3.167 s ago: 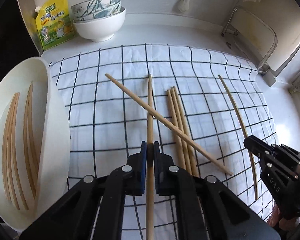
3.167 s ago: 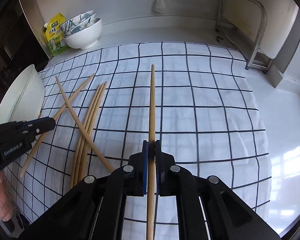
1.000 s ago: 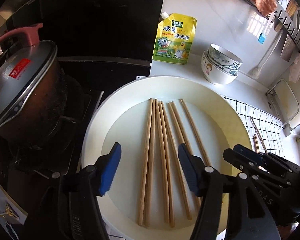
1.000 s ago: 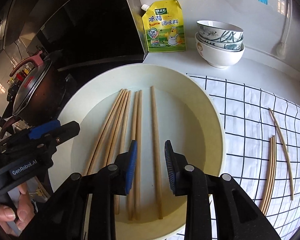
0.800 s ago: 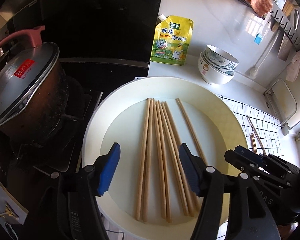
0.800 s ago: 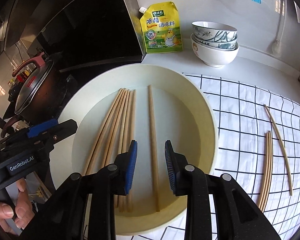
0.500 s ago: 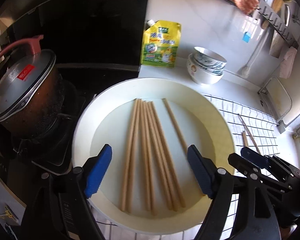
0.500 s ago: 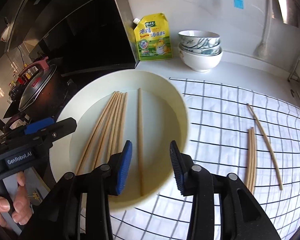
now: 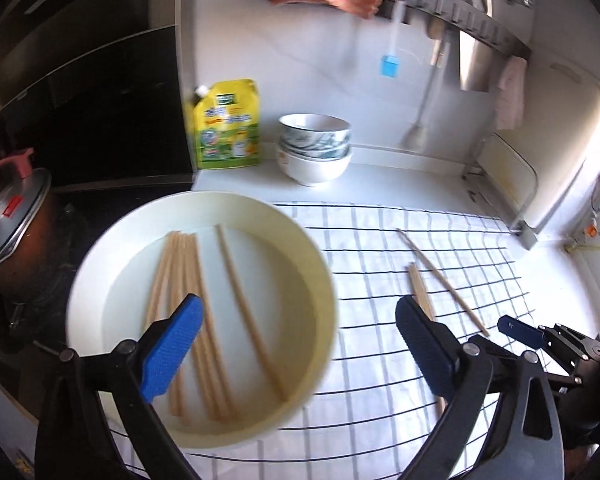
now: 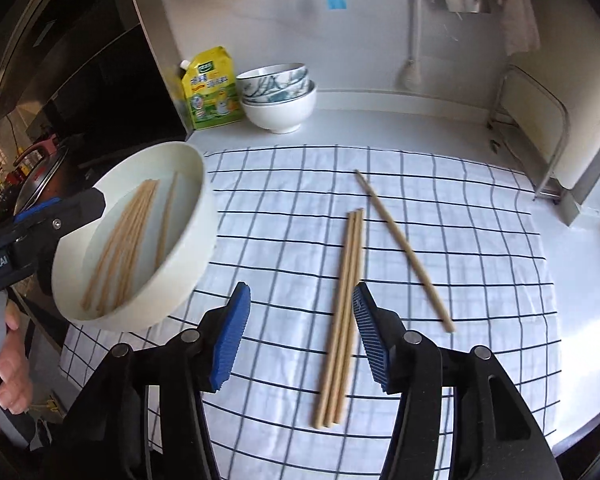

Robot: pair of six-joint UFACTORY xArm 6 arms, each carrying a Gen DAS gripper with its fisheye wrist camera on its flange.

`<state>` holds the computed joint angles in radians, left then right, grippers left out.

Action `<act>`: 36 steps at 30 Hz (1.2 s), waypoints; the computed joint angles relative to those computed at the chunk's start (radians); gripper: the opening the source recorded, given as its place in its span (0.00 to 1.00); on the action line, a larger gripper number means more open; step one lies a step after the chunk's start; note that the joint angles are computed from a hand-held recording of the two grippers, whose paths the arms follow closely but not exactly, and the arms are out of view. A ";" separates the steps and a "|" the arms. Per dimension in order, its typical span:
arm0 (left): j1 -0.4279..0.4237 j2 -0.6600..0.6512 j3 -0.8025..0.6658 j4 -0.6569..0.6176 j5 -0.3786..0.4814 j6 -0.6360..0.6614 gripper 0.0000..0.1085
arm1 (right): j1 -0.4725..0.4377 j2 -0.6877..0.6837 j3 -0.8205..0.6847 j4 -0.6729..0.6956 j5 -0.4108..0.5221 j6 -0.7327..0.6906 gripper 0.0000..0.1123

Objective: Organize utensils
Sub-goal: 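Move both tools back over the last chopsticks on the cloth, then grasp a chopstick with the right tool while the left tool grasps another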

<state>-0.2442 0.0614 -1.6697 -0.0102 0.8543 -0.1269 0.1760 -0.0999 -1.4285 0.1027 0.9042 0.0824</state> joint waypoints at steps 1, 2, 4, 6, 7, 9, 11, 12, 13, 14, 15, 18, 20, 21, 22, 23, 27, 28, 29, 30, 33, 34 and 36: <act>-0.015 0.004 -0.005 0.004 0.005 -0.007 0.88 | -0.019 -0.015 0.021 0.004 -0.006 -0.009 0.47; -0.031 0.007 -0.008 0.008 0.009 -0.015 0.88 | -0.037 -0.025 0.036 0.007 -0.010 -0.018 0.47; -0.061 0.017 -0.015 0.011 0.016 -0.033 0.88 | -0.073 -0.038 0.061 0.022 -0.020 -0.045 0.48; -0.088 0.028 -0.020 0.019 0.021 -0.055 0.88 | -0.107 -0.050 0.088 0.044 -0.034 -0.077 0.48; -0.100 0.032 -0.020 0.027 0.023 -0.066 0.88 | -0.123 -0.052 0.097 0.051 -0.037 -0.094 0.48; -0.122 0.044 -0.025 0.041 0.031 -0.089 0.88 | -0.153 -0.043 0.104 0.060 -0.034 -0.130 0.48; -0.143 0.059 -0.030 0.051 0.040 -0.121 0.88 | -0.176 -0.032 0.109 0.061 -0.032 -0.162 0.48; -0.154 0.065 -0.029 0.054 0.040 -0.138 0.88 | -0.187 -0.029 0.114 0.066 -0.036 -0.184 0.48; -0.162 0.067 -0.024 0.057 0.040 -0.150 0.88 | -0.196 -0.025 0.119 0.072 -0.043 -0.206 0.48; -0.171 0.071 -0.019 0.058 0.039 -0.161 0.88 | -0.204 -0.021 0.126 0.084 -0.057 -0.232 0.48; -0.177 0.073 -0.013 0.056 0.037 -0.165 0.88 | -0.209 -0.013 0.127 0.096 -0.069 -0.256 0.48; -0.195 0.084 0.009 0.058 0.027 -0.186 0.88 | -0.219 0.013 0.124 0.116 -0.097 -0.313 0.52; -0.202 0.090 0.030 0.052 0.011 -0.196 0.88 | -0.226 0.042 0.106 0.141 -0.098 -0.354 0.52; -0.206 0.095 0.034 0.055 0.007 -0.202 0.88 | -0.228 0.057 0.095 0.151 -0.097 -0.369 0.52; -0.209 0.101 0.037 0.059 0.004 -0.207 0.88 | -0.229 0.073 0.085 0.159 -0.099 -0.383 0.52; -0.212 0.107 0.038 0.067 0.006 -0.215 0.88 | -0.230 0.090 0.074 0.161 -0.101 -0.392 0.52; -0.221 0.128 0.042 0.082 0.002 -0.241 0.88 | -0.225 0.160 0.020 0.156 -0.093 -0.417 0.52; -0.222 0.133 0.044 0.082 0.003 -0.249 0.88 | -0.222 0.175 0.008 0.149 -0.092 -0.420 0.52; -0.221 0.138 0.044 0.078 0.007 -0.255 0.88 | -0.221 0.187 0.000 0.148 -0.095 -0.426 0.52; -0.220 0.141 0.048 0.074 0.008 -0.261 0.88 | -0.218 0.200 -0.009 0.144 -0.100 -0.431 0.52; -0.215 0.145 0.059 0.072 0.016 -0.284 0.88 | -0.212 0.237 -0.044 0.139 -0.096 -0.447 0.52; -0.214 0.144 0.065 0.077 0.014 -0.290 0.88 | -0.210 0.249 -0.057 0.135 -0.097 -0.449 0.52; -0.215 0.141 0.076 0.092 0.005 -0.301 0.88 | -0.206 0.269 -0.077 0.136 -0.098 -0.459 0.52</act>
